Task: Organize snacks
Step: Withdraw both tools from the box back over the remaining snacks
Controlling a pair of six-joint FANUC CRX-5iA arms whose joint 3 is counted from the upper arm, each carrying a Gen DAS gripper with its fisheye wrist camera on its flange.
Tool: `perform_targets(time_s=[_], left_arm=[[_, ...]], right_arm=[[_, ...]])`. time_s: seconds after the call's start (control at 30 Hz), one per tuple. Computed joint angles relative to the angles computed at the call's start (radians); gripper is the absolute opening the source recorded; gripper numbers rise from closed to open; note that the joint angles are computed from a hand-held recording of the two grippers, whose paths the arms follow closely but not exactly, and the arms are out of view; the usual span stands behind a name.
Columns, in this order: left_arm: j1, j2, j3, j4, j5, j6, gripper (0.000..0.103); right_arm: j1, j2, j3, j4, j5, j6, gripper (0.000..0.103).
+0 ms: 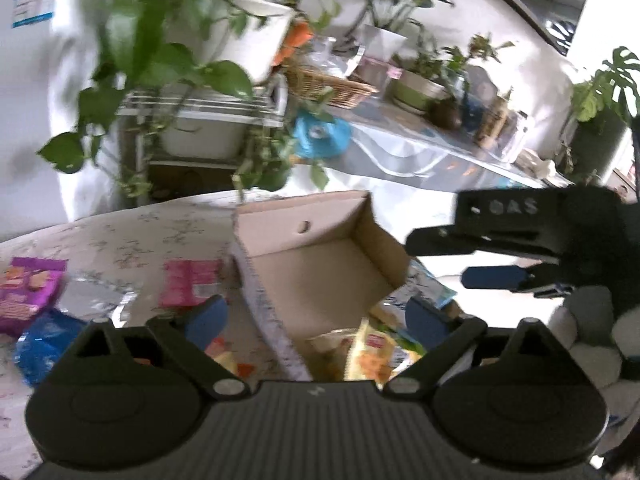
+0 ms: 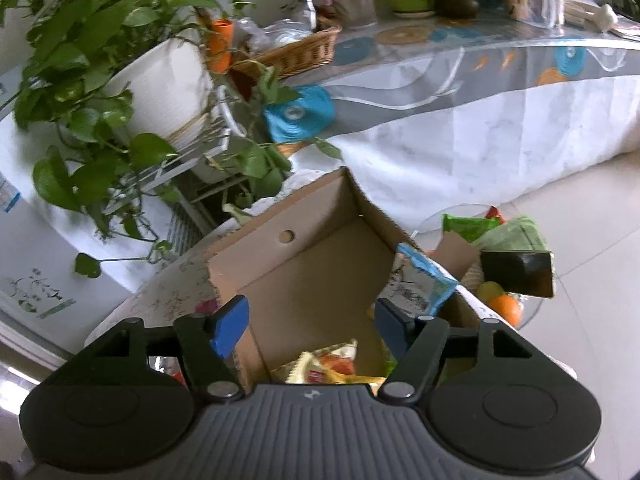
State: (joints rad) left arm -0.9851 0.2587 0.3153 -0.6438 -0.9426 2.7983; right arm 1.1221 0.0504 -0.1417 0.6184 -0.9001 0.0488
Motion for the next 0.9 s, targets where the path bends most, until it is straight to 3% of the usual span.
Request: perform_targets(time_s=[0.2, 0.5, 0.7, 0.9], left_arm=[[0.041, -0.101, -0.090, 0.025, -0.018, 0.077, 0.098], [0.051, -0.199, -0.159, -0.031, -0.150, 0.155, 0.099], [0.081, -0.245, -0.212, -0.011, -0.181, 0.173, 0.100], [0.153, -0.276, -0.289, 0.077, -0.169, 0.144, 0.100]], right_arm=[[0.008, 0.000, -0.001, -0.023, 0.073, 0.080, 0.080], [0.024, 0.042, 0.067, -0.157, 0.138, 0.278, 0.080], [0.031, 0.089, 0.145, -0.275, 0.121, 0.429, 0.080], [0.023, 0.131, 0.228, -0.445, 0.072, 0.592, 0.080]])
